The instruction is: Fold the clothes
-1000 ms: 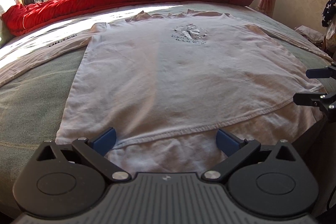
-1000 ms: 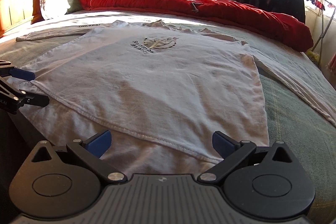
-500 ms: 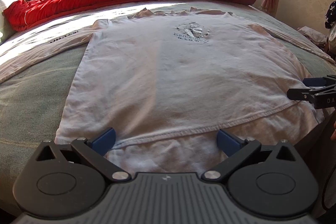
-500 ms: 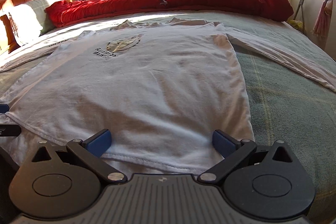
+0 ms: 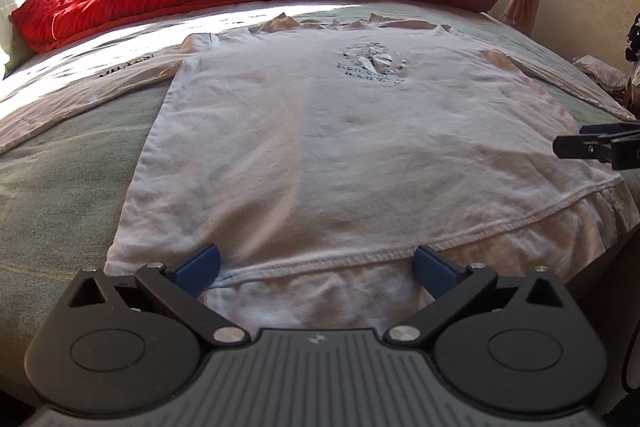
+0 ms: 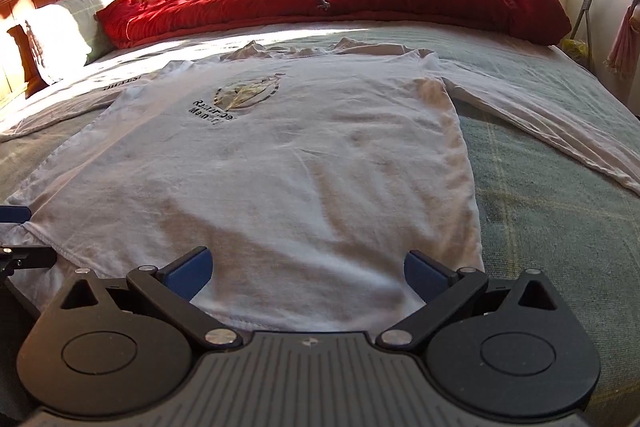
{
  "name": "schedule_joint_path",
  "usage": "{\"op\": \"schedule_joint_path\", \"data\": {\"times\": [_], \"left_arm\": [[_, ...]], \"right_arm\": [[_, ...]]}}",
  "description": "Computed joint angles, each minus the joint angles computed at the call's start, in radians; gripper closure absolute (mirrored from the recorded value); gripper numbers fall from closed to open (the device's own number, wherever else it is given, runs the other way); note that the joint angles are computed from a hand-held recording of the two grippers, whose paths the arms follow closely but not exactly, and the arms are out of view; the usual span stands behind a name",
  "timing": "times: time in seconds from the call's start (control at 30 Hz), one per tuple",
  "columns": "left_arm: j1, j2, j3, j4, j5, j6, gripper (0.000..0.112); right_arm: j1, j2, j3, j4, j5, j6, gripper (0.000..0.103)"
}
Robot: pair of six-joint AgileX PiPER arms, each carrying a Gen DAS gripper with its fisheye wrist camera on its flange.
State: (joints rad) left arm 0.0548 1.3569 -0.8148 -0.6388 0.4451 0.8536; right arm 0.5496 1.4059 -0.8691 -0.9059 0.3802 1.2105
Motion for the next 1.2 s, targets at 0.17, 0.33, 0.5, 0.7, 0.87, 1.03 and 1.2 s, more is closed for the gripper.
{"op": "schedule_joint_path", "data": {"times": [0.17, 0.33, 0.5, 0.7, 0.87, 1.03, 1.2], "left_arm": [[-0.021, 0.009, -0.017, 0.082, -0.004, -0.087, 0.01], [-0.039, 0.012, -0.021, 0.138, -0.017, -0.156, 0.01], [-0.051, 0.024, -0.051, 0.21, 0.012, -0.24, 0.009], [-0.1, 0.046, -0.1, 0.385, 0.041, -0.467, 0.009], [-0.118, 0.052, -0.119, 0.452, 0.059, -0.575, 0.009], [-0.13, 0.032, -0.094, 0.487, 0.034, -0.622, 0.01], [-0.126, 0.023, -0.074, 0.466, 0.003, -0.596, 0.01]], "right_arm": [[-0.042, 0.177, -0.246, -0.254, 0.076, 0.122, 0.0], [-0.13, 0.508, -0.692, -0.015, 0.14, -0.152, 0.0], [-0.202, 0.706, -0.981, 0.311, 0.18, -0.449, 0.0], [-0.243, 0.782, -1.114, 0.489, 0.252, -0.547, 0.0], [-0.267, 0.83, -1.166, 0.543, 0.304, -0.571, 0.0], [-0.273, 0.778, -1.07, 0.55, 0.277, -0.562, 0.0], [-0.258, 0.665, -0.901, 0.504, 0.264, -0.523, 0.0]]}}
